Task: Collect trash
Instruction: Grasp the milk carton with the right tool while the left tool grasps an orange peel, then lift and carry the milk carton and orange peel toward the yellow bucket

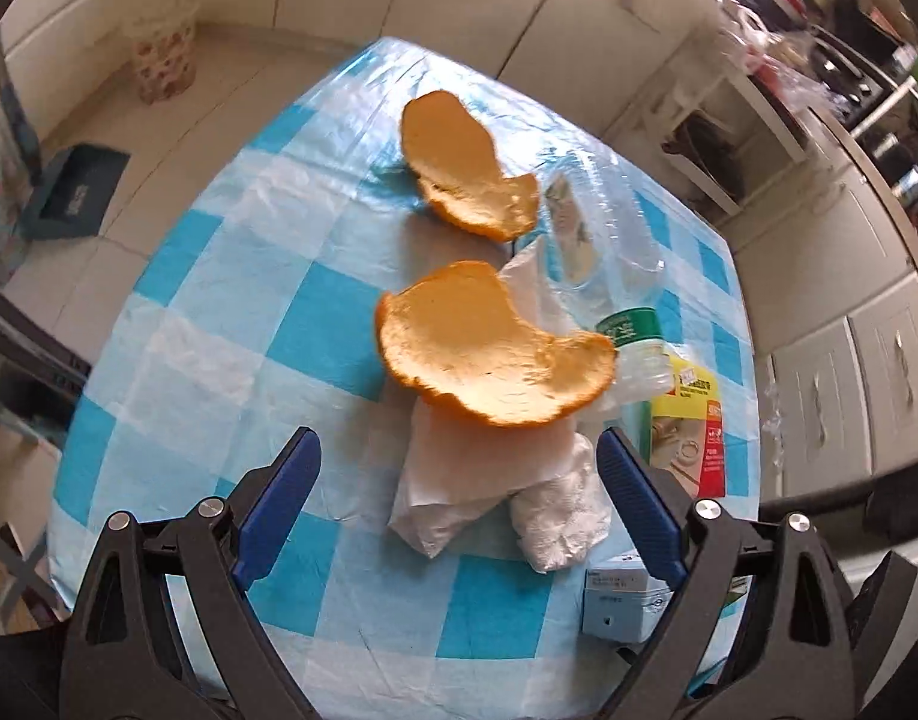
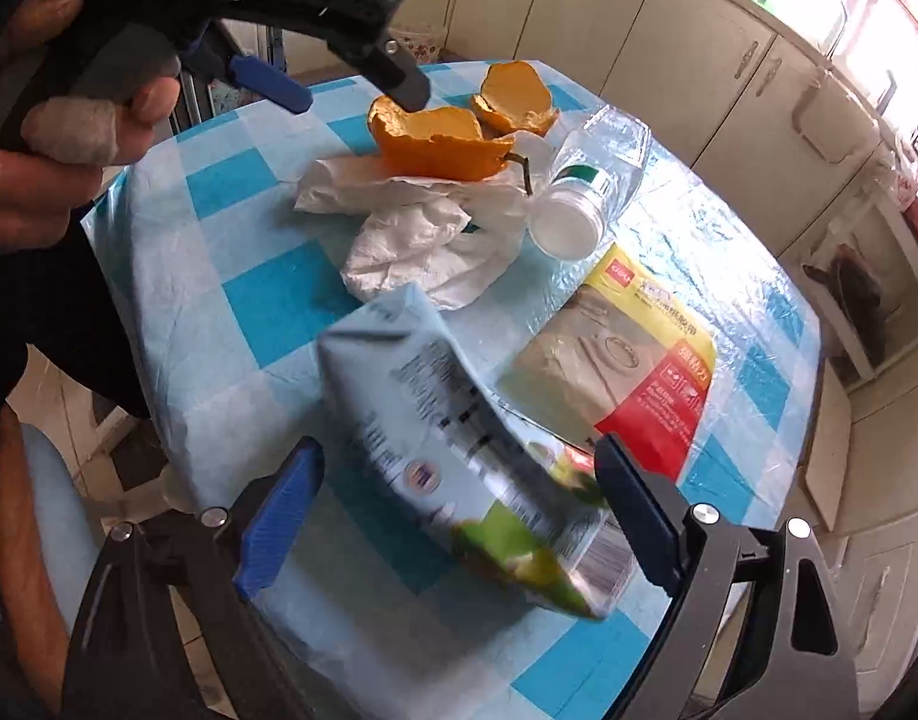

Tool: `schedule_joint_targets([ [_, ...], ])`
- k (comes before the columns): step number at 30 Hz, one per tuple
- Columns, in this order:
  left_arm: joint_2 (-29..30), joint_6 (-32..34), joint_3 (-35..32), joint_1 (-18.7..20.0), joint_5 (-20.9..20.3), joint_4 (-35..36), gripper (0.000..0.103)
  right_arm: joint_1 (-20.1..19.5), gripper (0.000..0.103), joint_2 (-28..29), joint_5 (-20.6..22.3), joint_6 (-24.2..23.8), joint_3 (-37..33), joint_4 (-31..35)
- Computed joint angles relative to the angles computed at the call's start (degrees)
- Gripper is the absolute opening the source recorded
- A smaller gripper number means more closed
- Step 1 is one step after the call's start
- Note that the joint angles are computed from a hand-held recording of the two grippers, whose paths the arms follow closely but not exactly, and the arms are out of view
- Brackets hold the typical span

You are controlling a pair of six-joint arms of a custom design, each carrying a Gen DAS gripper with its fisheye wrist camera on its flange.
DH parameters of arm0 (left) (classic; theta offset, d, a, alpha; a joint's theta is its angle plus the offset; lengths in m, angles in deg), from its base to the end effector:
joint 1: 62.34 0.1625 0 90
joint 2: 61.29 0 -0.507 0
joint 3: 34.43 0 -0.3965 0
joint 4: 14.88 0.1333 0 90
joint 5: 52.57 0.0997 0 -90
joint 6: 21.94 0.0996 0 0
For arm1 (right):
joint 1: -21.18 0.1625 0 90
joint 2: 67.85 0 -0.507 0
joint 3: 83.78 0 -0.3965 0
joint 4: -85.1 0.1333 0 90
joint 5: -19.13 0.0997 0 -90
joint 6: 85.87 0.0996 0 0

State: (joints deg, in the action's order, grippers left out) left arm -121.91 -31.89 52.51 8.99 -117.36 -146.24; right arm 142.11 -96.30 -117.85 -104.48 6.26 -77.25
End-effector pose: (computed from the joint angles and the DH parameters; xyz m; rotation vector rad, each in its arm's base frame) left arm -0.0652 -0.7420 0.3673 0.1275 2.7351 -0.5013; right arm 0.4348 -0.6080 0.0071 0.8880 -2.1517 0.3262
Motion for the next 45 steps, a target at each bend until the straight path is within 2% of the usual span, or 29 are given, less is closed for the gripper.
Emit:
schedule_joint_targets([
  [2,1.1,-4.3,-2.2,2.0,-3.8,1.9,0.089,0.0,0.085,0.8,0.1,0.0,-1.3,0.4],
  [5,2.6,-8.0,-4.3,3.4,-5.5,1.8,0.089,-0.5,0.067,0.3,2.0,2.5,-1.7,1.7],
  [6,3.0,-8.3,-4.7,3.4,-4.9,1.6,0.089,-0.4,0.057,0.0,2.3,3.2,-1.4,1.9],
  [10,5.1,-7.1,-6.6,2.9,-2.9,1.0,0.089,-0.8,0.055,-0.8,4.4,5.0,-1.1,2.7],
  [12,6.0,-6.7,-7.3,2.7,-2.4,1.2,0.085,-0.7,0.055,-0.6,4.0,4.8,-1.4,2.6],
  [13,6.4,-6.6,-7.6,2.4,-1.7,1.3,0.08,-0.7,0.055,-0.3,3.5,4.3,-1.5,2.4],
  [14,6.4,-6.0,-7.4,2.2,-0.9,0.9,0.068,-0.6,0.055,-0.1,3.0,3.8,-1.7,2.3],
  [15,6.7,-5.6,-7.7,2.2,-1.2,1.4,0.062,-0.5,0.056,0.0,2.7,3.6,-1.5,2.2],
  [17,6.9,-4.9,-8.3,2.3,-1.2,2.4,0.035,-0.5,0.056,0.1,2.7,3.4,-1.6,2.1],
  [20,6.7,-4.4,-7.9,2.4,-0.9,2.5,0.015,-0.9,0.054,-0.7,5.4,5.2,-1.5,3.0],
  [22,6.0,-4.0,-7.2,2.6,-1.5,1.3,0.01,-1.0,0.054,-1.4,6.8,6.1,-1.3,3.2],
  [25,4.7,-2.4,-5.5,2.4,-1.5,-1.7,0.009,-1.0,0.054,-1.8,6.9,6.7,-1.2,4.2],
  [29,3.1,-0.7,-3.7,2.0,-1.3,-4.5,0.008,-0.4,0.057,-0.2,2.8,4.2,-1.7,4.3],
  [32,2.0,0.4,-2.7,1.8,-2.0,-6.8,0.008,-0.6,0.055,-1.0,5.4,5.6,-1.2,4.4],
  [35,0.6,1.5,-1.7,2.4,-7.3,-9.6,0.008,-0.9,0.054,-2.0,7.5,6.4,-0.5,2.9],
  [37,0.1,1.9,-1.4,2.5,-8.6,-10.9,0.008,-1.0,0.054,-2.4,8.7,7.3,-0.2,2.2],
  [39,-0.3,1.5,-1.5,3.1,-11.9,-11.2,0.008,-1.3,0.054,-2.9,10.0,8.0,0.2,1.7],
  [45,-0.9,1.0,-1.5,4.3,-20.3,-11.6,0.007,-2.4,0.054,-5.5,16.7,11.6,2.4,-0.8],
])
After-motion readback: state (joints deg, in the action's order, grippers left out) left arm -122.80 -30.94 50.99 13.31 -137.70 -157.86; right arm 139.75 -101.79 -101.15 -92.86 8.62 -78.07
